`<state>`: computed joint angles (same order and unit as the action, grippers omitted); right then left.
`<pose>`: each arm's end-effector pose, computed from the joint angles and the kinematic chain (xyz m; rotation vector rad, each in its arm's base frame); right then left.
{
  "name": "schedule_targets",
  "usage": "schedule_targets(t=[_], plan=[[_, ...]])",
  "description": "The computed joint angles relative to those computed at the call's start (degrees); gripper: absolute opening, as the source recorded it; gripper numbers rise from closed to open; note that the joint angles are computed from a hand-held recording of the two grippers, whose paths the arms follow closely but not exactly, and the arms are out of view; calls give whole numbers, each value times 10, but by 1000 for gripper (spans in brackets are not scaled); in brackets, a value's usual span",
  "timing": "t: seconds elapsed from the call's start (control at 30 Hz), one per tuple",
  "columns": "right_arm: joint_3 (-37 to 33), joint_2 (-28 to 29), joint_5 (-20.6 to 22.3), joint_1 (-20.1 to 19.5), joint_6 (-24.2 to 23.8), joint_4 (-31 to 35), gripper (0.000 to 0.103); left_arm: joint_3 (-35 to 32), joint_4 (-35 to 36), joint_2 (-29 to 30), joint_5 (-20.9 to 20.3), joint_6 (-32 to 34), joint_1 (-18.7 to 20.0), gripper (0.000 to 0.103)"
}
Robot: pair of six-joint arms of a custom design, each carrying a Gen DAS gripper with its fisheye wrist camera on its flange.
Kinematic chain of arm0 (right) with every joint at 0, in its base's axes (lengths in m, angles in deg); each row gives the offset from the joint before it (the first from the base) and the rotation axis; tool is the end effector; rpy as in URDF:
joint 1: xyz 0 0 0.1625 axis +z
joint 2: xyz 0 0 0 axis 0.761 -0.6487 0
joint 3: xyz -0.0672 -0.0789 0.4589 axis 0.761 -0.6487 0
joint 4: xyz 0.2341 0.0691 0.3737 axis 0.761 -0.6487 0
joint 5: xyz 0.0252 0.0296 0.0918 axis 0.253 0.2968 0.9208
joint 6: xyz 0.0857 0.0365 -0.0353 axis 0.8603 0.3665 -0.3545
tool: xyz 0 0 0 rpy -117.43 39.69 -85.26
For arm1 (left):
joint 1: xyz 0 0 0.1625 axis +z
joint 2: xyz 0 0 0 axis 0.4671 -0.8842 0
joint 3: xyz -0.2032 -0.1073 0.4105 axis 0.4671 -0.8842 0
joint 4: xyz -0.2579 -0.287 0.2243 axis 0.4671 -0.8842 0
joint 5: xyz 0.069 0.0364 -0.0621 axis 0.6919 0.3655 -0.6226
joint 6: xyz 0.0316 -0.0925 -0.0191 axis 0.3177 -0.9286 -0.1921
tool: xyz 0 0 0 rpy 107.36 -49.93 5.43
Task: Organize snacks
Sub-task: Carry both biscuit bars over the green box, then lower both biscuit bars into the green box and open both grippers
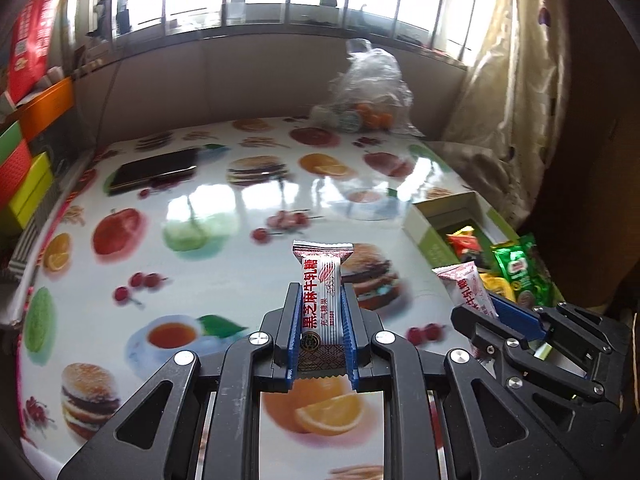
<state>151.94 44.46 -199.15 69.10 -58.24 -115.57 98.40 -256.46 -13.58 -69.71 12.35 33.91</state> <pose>0.3484 -0.5033 -0.0067 0.4264 -2.3460 0.8615 -0.0744 -0.5395 0.2542 0.6868 2.4230 -0.7735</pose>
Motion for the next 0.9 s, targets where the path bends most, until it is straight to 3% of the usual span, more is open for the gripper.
schedule_targets(t=[0.47,0.9], plan=[[64,-48,-49,-21,21,-43,18,-25,38,47,-63,-19,-19,19],[100,-67,-73,-47,37,-71,18,-61,58,104,-95,-21,-32,19]])
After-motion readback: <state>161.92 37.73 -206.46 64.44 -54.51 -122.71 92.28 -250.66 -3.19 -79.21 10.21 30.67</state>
